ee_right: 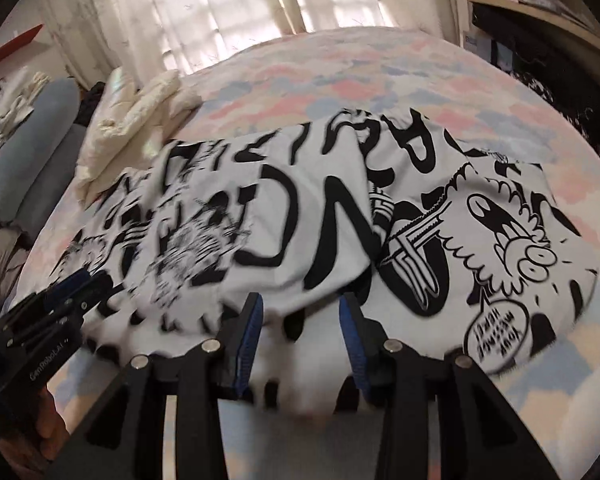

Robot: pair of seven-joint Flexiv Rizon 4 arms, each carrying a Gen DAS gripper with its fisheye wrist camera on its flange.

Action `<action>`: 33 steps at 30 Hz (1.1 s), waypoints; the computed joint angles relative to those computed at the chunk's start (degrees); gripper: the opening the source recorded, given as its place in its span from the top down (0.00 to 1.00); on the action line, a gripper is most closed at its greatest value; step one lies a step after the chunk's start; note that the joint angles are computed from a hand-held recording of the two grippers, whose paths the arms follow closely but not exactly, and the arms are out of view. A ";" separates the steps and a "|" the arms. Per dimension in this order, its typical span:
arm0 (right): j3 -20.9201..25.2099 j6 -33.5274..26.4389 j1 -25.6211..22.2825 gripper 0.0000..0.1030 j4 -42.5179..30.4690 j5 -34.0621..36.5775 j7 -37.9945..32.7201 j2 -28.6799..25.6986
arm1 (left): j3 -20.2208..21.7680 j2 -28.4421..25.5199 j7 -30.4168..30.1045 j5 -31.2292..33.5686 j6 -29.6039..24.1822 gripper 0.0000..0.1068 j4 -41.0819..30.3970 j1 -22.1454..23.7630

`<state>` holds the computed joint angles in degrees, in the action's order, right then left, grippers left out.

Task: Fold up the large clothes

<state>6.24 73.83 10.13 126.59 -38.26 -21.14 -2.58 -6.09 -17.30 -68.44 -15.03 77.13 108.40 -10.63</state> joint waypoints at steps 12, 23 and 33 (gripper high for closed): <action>3.85 -0.03 -0.06 0.62 2.53 -7.29 6.72 6.01 | 1.25 11.27 3.95 -7.98 1.03 0.55 10.38 1.79; 4.30 3.90 -0.89 0.65 1.71 -28.98 21.41 5.99 | 2.99 15.68 15.00 -26.81 3.64 0.31 17.49 1.16; 2.36 2.94 0.82 0.80 -1.90 -38.18 28.22 1.95 | 0.69 10.95 26.21 -51.05 2.62 0.28 16.26 0.69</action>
<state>8.60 76.77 10.95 124.69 -76.44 7.07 -0.63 -5.40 -6.35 -42.23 -66.07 79.74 124.66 -9.94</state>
